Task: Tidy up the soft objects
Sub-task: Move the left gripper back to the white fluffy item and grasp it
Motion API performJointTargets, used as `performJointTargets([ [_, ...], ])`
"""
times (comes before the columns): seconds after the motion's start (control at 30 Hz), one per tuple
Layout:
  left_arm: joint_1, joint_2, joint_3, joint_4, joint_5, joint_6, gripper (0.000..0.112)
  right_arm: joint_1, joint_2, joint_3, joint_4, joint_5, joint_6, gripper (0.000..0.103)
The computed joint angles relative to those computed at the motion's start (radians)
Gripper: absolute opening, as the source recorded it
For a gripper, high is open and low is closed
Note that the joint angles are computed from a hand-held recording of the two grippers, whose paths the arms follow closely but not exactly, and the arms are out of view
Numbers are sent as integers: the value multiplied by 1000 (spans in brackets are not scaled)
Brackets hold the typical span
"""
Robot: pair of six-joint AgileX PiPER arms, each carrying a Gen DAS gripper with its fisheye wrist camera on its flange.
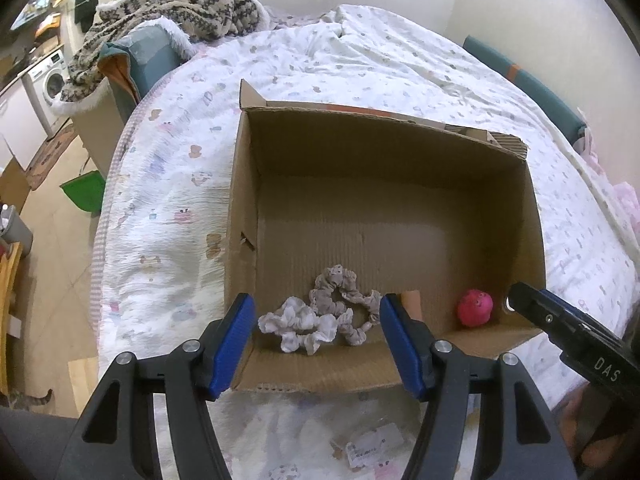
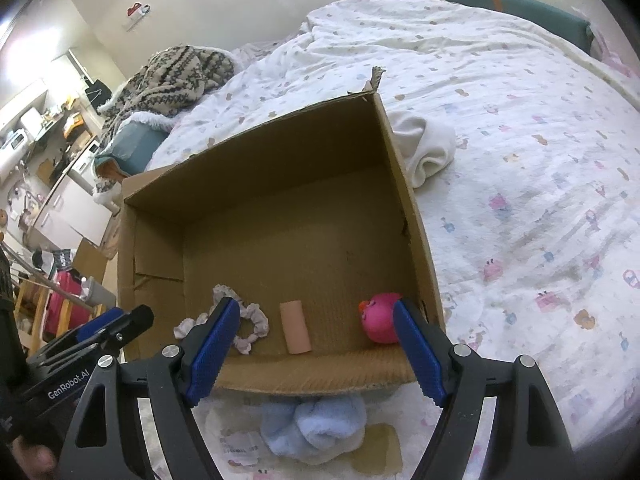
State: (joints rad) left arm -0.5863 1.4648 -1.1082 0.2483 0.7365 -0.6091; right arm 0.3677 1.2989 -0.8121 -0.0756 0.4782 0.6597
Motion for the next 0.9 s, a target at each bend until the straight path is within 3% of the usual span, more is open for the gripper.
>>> performJointTargets([
  [0.53,11,-119,87,12,48,-38,62,81,-95,43,-105,59,140,84],
  [0.9,72,-213,196,-108,64,3,62,166,-133,73,-165,100,240,84],
])
